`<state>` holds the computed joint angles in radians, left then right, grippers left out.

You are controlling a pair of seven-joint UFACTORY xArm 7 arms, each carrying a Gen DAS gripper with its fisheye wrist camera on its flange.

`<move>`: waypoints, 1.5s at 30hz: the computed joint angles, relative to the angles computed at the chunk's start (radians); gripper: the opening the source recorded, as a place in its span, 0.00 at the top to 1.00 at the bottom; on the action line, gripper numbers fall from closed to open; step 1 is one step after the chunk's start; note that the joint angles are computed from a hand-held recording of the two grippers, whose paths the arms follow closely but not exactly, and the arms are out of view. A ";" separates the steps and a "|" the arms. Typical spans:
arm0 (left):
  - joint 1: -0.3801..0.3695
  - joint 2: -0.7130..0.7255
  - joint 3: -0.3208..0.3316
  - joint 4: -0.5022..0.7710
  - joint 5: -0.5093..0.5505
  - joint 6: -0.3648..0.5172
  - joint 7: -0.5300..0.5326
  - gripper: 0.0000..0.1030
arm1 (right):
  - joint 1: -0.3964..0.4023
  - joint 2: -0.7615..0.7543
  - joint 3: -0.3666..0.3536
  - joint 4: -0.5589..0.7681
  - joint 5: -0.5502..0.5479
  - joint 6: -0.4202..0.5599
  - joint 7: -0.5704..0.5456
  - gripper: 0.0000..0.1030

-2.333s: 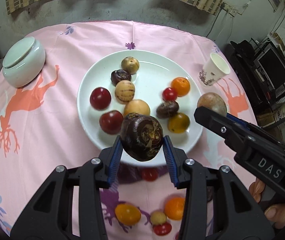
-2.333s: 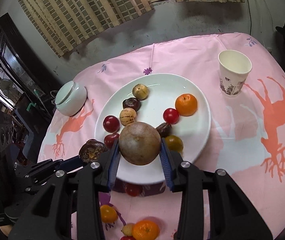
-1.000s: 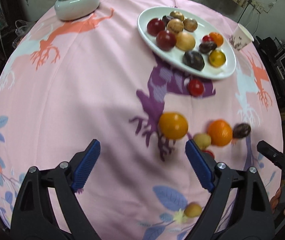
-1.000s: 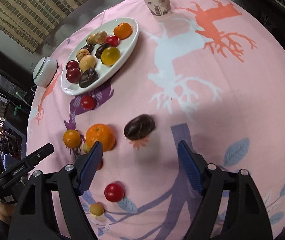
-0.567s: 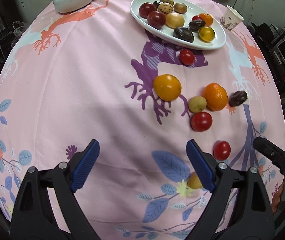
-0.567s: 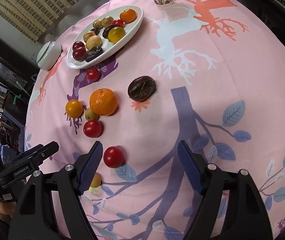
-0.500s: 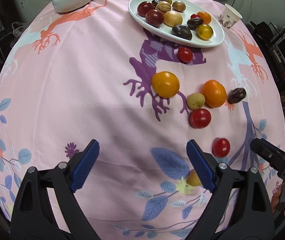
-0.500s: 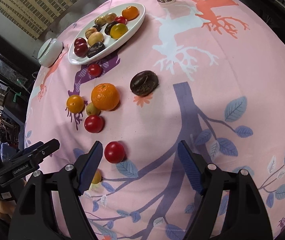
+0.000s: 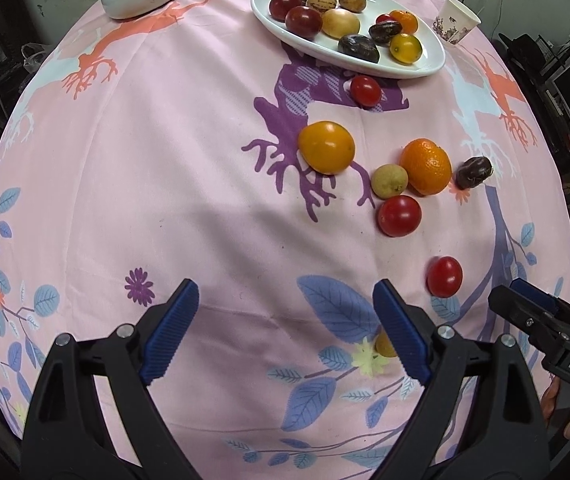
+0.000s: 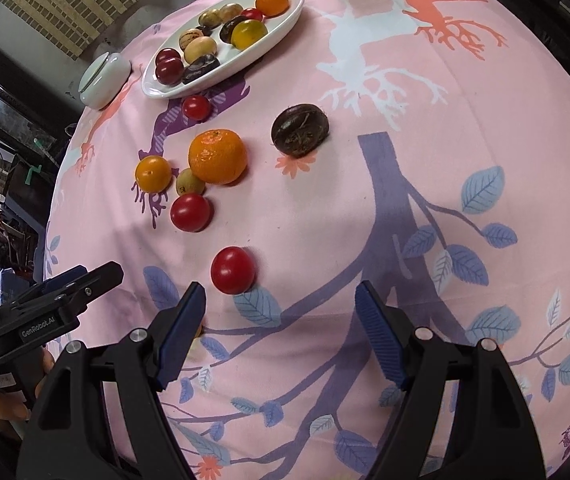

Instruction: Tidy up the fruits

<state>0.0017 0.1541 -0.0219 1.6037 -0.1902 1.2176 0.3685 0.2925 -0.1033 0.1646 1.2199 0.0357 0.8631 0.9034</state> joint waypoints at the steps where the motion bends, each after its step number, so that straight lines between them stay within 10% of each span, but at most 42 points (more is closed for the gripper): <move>1: -0.001 0.001 -0.001 0.001 0.002 0.000 0.000 0.12 | 0.000 0.002 0.000 0.000 0.001 -0.001 0.000 0.24; 45: -0.045 0.242 -0.040 0.269 0.039 -0.012 -0.058 0.12 | -0.023 0.069 -0.029 0.021 0.090 -0.020 -0.070 0.25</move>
